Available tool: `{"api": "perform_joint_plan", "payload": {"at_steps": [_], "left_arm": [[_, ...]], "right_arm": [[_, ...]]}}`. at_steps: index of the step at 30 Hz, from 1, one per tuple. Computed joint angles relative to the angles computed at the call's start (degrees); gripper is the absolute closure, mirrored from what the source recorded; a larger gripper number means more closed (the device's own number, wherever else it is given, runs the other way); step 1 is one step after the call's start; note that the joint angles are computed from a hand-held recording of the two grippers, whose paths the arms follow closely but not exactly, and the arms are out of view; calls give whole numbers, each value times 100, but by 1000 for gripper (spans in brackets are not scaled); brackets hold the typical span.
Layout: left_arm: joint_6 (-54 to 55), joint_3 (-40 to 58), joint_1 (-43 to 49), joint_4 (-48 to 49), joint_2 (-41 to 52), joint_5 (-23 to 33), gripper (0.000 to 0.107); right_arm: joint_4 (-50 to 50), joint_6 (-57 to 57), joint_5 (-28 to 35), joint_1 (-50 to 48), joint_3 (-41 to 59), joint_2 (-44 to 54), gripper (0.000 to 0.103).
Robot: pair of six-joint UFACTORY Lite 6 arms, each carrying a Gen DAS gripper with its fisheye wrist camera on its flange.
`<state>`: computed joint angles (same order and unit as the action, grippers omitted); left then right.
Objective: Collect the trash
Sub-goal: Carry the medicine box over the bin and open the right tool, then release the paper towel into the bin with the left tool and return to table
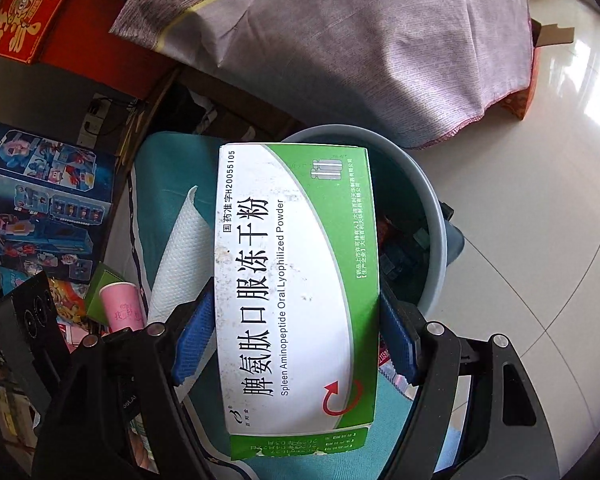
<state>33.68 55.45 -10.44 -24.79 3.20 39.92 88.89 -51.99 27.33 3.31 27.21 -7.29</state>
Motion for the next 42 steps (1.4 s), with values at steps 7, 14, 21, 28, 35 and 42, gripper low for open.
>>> {"api": "perform_joint_plan", "payload": {"at_steps": [7,14,21,28,35,42], "left_arm": [[-195,-25,-12,190,78,-355,35],[136,-181,271,-68,-213,-212,22],[304,-301,587,-216,-504,-39,15],[462,-460,924,-336,-787,174,14],[690,-836,1333,-403,-1457,487,14],[1436,-1179,2462,-556,-2364,1194,13]], "right_arm": [[264,-326,-41,59,349,655,32],[450,-443,-100,200,657,1185,31],[249,-111,-167,314,817,1308,28],[-309,663,-320,464,703,986,25],[-1621,2363,-624,934,402,103,21],[-3037,4433,-955,1910,440,-411,18]]}}
